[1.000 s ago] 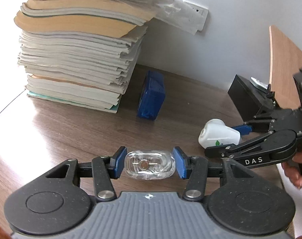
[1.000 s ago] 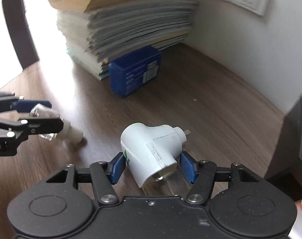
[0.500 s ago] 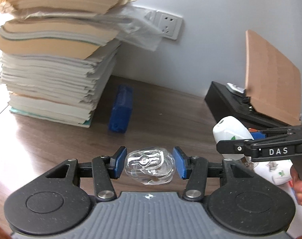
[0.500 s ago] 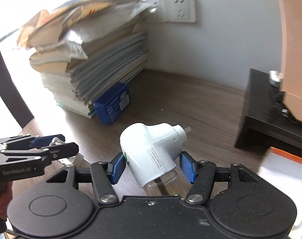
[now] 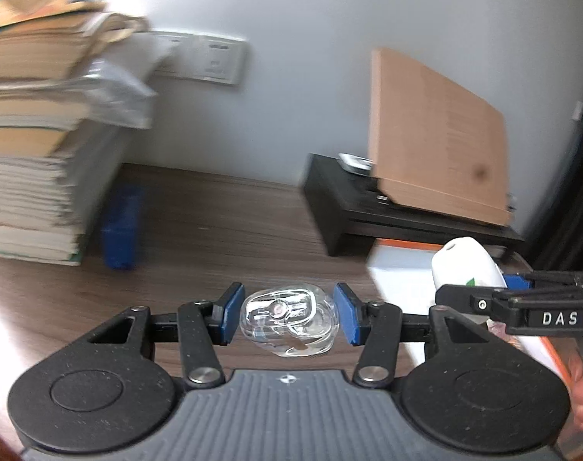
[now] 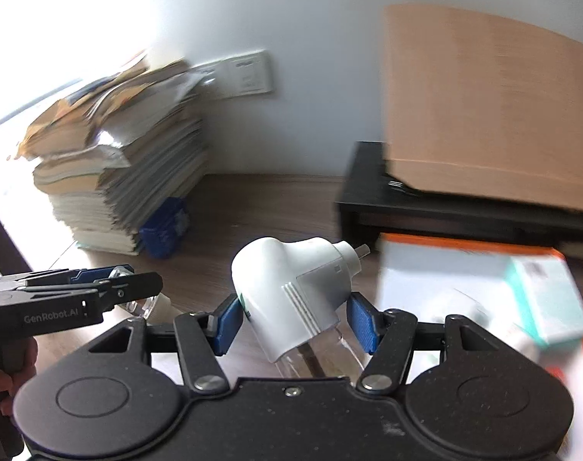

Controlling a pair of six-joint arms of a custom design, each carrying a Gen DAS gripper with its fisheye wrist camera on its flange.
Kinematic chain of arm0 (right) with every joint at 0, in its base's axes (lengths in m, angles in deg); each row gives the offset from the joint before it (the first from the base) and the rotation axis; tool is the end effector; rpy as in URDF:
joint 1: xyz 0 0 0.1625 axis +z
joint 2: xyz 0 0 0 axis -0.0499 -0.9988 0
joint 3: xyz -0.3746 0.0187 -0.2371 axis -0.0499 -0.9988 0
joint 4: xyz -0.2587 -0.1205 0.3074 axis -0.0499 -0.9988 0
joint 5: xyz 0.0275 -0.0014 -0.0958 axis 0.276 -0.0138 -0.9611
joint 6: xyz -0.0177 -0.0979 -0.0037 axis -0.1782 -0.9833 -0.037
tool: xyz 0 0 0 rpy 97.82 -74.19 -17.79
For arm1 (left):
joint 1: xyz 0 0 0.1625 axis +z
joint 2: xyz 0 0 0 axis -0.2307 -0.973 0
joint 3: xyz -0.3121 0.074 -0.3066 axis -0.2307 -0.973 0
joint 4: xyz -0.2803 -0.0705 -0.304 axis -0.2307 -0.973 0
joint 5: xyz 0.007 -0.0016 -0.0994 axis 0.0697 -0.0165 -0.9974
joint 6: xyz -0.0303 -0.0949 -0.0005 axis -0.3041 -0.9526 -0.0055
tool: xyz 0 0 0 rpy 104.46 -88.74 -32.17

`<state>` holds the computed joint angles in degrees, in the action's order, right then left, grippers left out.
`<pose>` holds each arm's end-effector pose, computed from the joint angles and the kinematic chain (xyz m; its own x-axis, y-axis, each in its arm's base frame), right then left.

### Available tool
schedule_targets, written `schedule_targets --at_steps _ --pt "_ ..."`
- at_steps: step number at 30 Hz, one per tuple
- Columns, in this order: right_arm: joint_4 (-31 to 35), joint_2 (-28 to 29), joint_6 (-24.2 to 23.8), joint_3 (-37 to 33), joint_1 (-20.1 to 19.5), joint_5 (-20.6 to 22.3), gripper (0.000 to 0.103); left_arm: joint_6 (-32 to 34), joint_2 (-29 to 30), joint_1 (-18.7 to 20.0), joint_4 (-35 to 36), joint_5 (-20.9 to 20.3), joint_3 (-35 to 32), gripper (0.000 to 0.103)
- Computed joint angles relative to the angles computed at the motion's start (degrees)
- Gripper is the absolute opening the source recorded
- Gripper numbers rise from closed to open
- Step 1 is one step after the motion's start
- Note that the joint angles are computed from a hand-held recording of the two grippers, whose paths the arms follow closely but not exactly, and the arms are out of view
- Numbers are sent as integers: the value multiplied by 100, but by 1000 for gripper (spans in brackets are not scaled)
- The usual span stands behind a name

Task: Organize rigid objects
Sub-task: 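Carry the glass bottle and white diffuser over the white box with both grippers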

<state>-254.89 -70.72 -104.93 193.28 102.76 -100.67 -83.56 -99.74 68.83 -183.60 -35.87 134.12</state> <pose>0.2301 -0.5733 0.0151 -0.5680 -0.7434 0.3531 -0.8226 0.4997 -0.2714 -0.0398 -0.4430 0.1867 -0.8202 -0.2711 -0.5037 0.3402 0.4768 -0.8105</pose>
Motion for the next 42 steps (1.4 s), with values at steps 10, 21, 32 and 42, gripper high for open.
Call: schedule_targets --at_steps 10,21,32,42 --pt "-792 -1027 -79 851 -649 -161 72 -222 658 -512 348 -347 -400 52" --pt "-267 -1812 -602 1031 -1355 -4 72 -886 1608 -783 1067 -319 -1218 52" --pt "337 -1923 -983 882 -1568 348 72 -1677 1849 -911 1939 210 -1475 52" --pt "487 -1850 -1160 792 -1555 353 72 -2680 1875 -1120 2816 848 -1526 52"
